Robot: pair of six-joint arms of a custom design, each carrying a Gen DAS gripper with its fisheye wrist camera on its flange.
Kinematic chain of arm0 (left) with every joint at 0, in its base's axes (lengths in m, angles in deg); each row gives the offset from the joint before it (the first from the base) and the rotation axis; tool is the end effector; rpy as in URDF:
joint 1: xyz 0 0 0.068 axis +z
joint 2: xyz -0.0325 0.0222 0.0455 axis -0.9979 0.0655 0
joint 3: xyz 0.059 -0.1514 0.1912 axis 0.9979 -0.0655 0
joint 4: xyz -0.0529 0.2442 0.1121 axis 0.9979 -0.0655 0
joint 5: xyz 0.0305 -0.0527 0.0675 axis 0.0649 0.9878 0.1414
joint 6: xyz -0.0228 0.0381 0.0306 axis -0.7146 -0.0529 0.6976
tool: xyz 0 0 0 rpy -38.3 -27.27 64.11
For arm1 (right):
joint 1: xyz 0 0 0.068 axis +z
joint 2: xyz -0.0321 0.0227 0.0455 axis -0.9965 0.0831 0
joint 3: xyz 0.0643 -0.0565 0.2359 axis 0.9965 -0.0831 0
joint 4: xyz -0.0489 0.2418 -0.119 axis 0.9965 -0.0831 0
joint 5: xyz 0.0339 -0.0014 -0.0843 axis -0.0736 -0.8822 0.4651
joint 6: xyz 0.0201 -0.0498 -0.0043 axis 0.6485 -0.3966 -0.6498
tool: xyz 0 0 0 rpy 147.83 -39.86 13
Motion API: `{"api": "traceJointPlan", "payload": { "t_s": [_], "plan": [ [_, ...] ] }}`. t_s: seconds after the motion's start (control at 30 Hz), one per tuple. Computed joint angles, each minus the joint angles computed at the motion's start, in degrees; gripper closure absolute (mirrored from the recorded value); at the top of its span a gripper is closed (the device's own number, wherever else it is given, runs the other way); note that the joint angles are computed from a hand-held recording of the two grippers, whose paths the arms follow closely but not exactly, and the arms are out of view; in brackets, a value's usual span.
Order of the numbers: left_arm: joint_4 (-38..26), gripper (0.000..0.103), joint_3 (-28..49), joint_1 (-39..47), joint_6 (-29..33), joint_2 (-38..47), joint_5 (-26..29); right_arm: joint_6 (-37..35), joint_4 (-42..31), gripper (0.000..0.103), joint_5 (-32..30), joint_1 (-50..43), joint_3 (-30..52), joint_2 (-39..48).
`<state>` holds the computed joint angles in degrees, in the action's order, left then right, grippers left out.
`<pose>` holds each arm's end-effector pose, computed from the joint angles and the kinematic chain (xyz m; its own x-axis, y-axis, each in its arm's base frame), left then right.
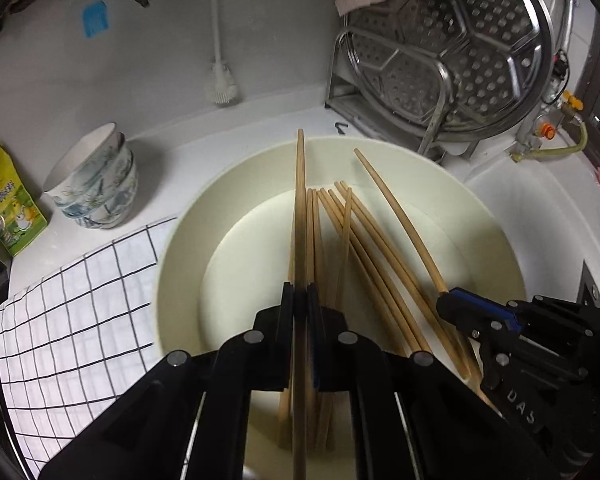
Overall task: Organize utensils
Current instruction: 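Carry both held chopsticks up and over the cream basin, then lower both chopsticks into the basin and open both grippers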
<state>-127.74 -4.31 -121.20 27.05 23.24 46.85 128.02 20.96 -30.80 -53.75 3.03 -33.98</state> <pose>0.2326 -0.1639 0.2435 -0.7020 0.4625 -0.5416 0.5694 0.8212 -0.0367 0.1415 0.0780 0.2343 -0.8255 0.2800 -0.4900 0.1971 0.9566 0.2146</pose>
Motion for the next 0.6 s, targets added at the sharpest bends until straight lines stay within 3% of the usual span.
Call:
{"api": "traceJointPlan", "payload": {
  "t_s": [0.33, 0.47, 0.6],
  "plan": [
    [-0.2, 0.091, 2.66, 0.05, -1.22, 6.13, -0.05, -5.38, 3.18, 0.097, -5.19, -7.2, -2.08, 2.23],
    [-0.44, 0.049, 2.51, 1.07, -2.1, 4.87, -0.35, -4.83, 1.86, 0.088, -3.97, -7.24, -1.54, 0.78],
    [-1.83, 0.045, 2.41, 1.97, -2.47, 2.4, -0.75, -3.89, 0.14, 0.083, -3.04, -6.61, -0.98, -0.84]
  ]
}}
